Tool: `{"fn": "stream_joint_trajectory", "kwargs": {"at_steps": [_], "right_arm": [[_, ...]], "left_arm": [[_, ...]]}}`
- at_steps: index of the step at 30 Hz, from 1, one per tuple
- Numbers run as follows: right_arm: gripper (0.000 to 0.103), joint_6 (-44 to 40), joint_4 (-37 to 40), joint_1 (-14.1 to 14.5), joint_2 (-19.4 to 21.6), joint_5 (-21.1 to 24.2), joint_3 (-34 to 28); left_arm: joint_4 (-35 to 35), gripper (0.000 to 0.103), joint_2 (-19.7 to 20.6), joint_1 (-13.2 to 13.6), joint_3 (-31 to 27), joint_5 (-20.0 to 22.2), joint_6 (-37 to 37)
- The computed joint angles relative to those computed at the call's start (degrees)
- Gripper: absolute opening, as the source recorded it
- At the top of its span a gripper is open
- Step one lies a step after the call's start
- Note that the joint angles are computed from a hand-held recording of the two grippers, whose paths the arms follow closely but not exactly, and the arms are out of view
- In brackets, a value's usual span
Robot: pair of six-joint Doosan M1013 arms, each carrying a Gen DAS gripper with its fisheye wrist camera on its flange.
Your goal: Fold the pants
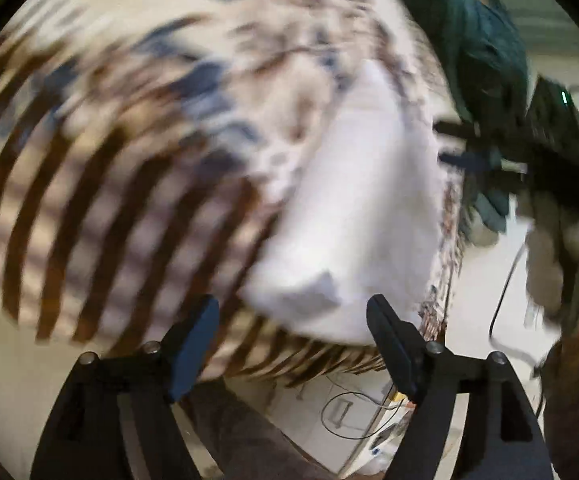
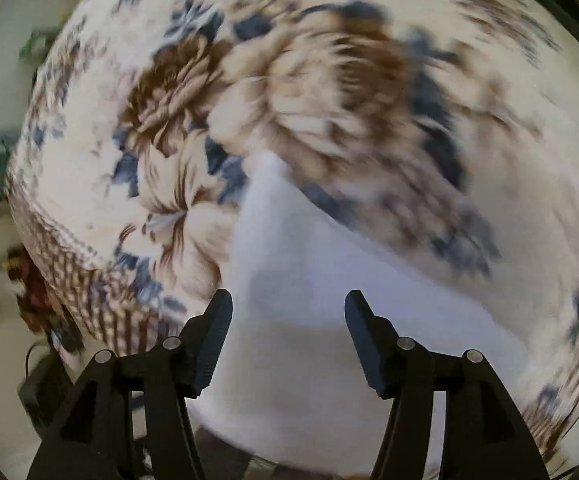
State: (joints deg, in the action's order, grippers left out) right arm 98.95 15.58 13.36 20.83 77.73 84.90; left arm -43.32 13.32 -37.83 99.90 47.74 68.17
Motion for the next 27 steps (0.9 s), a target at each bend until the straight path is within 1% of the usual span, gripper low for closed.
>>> {"fn": "stream_joint_trajectory", "kwargs": {"at_steps": [3,4,5,6,7,8,9,10,12,13,15,16,17,18,19,21,22,23,24,25,26,27], "right_arm": [[0.061,5.88,2.76,-3.54,-6.93,-1.39,7.59],[0.061,8.87,3.46,-4.96,-9.77,-1.95,10.99],[0.061,12.22,3.98,-4.98,-12.06,-3.31,14.20],[0.061,15.12,4.00,-5.67,-14.04,-4.07,16.86],[0.061,18.89,3.91,-6.12,-16.35,-5.10,20.01],[0.061,23.11,4.87,-7.41,-19.24,-6.50,23.93],[0.061,25.53,6.35,-8.63,-21.15,-7.51,26.69],[0.061,27.02,8.83,-9.83,-22.75,-8.91,29.47],[0.062,26.67,16.60,-12.58,-25.15,-12.52,35.91],[0.062,26.61,19.86,-13.03,-25.95,-15.53,38.64],[0.062,24.25,27.95,-14.30,-27.76,-23.09,43.83],[0.061,22.80,31.95,-14.53,-29.33,-29.43,46.67],[0.057,24.36,32.94,-14.11,-30.17,-33.05,48.01],[0.036,28.91,30.95,-13.20,-31.90,-38.03,49.63],[0.028,35.33,26.80,-11.95,-33.00,-40.00,50.21],[0.023,41.05,22.71,-10.18,-34.96,-41.50,50.56],[0.021,44.07,19.45,-8.86,-35.97,-41.66,50.30],[0.021,47.80,14.05,-7.53,-37.10,-40.43,49.48],[0.019,50.19,10.89,-6.53,-37.41,-39.69,49.16],[0.019,49.61,10.66,-6.56,-37.44,-38.88,49.24],[0.020,46.16,13.44,-7.63,-37.33,-38.79,50.03],[0.025,40.91,19.21,-9.20,-37.17,-39.49,51.42]], "left_arm": [[2.58,0.075,2.46,-1.06,-3.35,3.32,1.22],[4.62,0.078,3.40,-1.37,-4.51,4.72,0.54],[7.67,0.080,3.95,-1.86,-5.09,5.93,-1.04],[9.29,0.082,4.41,-2.15,-5.44,6.44,-2.24],[9.71,0.082,5.02,-2.17,-5.60,6.85,-2.80],[9.97,0.082,5.32,-2.28,-5.65,7.26,-3.37],[10.71,0.083,5.94,-2.22,-5.80,8.08,-4.52],[10.13,0.087,6.21,-2.06,-5.50,8.01,-5.02],[9.21,0.089,6.38,-1.85,-5.27,8.03,-5.69],[9.06,0.090,6.30,-1.74,-5.37,8.12,-5.77],[9.30,0.092,6.11,-1.93,-5.72,7.84,-5.84],[9.39,0.092,5.91,-1.79,-5.88,7.81,-5.58],[9.30,0.093,6.45,-1.82,-6.91,7.52,-5.43],[9.75,0.095,6.56,-1.85,-7.74,7.63,-5.32],[10.49,0.097,6.78,-1.96,-8.54,8.14,-5.46],[11.94,0.097,7.47,-2.03,-10.01,9.16,-4.58],[12.15,0.097,8.02,-2.05,-10.70,9.67,-4.05],[12.15,0.097,8.66,-2.07,-11.41,9.97,-3.42],[11.90,0.097,8.83,-1.98,-11.57,10.07,-2.80],[11.45,0.097,9.42,-1.85,-12.28,10.33,-1.90],[11.16,0.097,9.33,-1.55,-12.01,10.27,-1.09],[11.01,0.097,9.87,-1.68,-12.80,10.18,-1.03]]}}
